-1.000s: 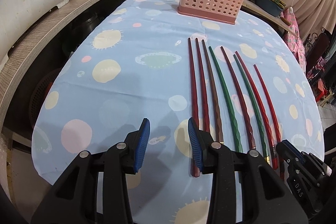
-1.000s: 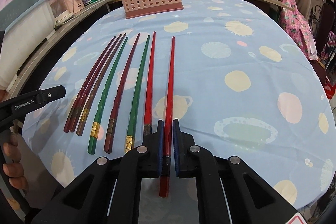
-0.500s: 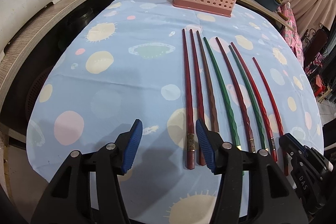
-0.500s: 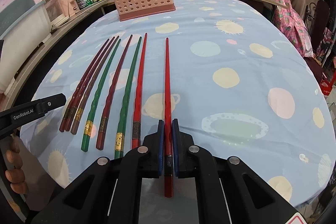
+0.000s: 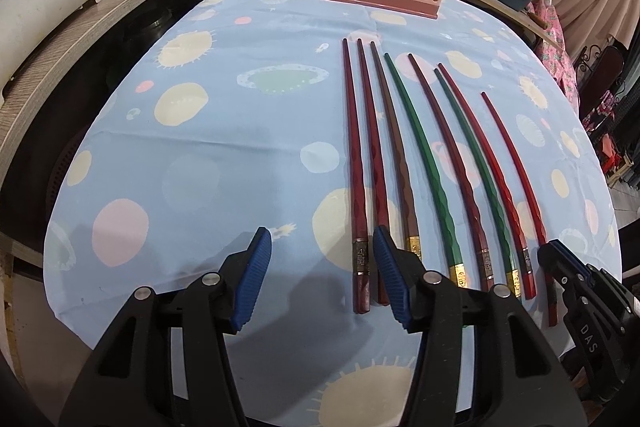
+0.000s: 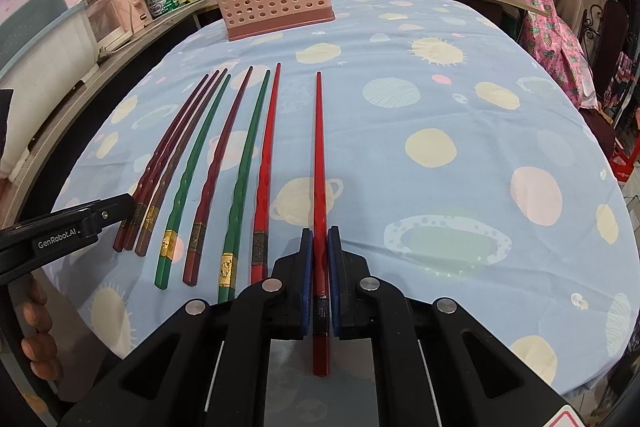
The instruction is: Organize utensils
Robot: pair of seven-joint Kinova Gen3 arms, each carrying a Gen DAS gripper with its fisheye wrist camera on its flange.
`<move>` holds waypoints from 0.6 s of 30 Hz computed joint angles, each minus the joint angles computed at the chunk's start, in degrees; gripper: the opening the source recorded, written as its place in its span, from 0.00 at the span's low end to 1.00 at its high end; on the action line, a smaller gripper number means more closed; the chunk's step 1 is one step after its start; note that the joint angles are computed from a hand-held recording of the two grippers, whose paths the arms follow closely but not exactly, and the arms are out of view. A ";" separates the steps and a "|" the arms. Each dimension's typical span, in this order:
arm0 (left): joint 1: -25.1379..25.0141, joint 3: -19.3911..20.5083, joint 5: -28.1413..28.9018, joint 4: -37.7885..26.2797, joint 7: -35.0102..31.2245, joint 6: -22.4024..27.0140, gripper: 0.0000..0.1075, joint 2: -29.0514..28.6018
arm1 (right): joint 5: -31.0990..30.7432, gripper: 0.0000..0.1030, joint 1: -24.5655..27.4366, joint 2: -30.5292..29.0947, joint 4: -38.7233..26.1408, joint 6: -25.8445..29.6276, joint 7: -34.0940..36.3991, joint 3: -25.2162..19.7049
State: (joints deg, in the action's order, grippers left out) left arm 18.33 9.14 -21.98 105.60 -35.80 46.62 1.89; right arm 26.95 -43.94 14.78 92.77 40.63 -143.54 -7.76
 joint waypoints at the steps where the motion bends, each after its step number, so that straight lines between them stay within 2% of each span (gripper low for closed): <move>1: 0.02 0.02 -0.07 -0.03 0.07 0.08 0.47 0.04 | 0.00 0.07 0.00 0.00 0.00 0.00 0.00 -0.01; 13: 0.99 0.26 -2.63 0.18 2.20 0.66 0.45 0.43 | 0.09 0.07 0.06 -0.09 0.19 -0.13 -0.04 -0.01; 15: 1.10 0.27 -2.90 0.29 2.50 0.61 0.42 0.38 | 0.06 0.07 0.05 -0.06 0.15 -0.11 -0.02 -0.05; 18: 1.19 0.29 -3.03 0.39 2.51 0.59 0.32 0.28 | 0.16 0.07 0.01 -0.06 0.16 -0.08 -0.07 -0.03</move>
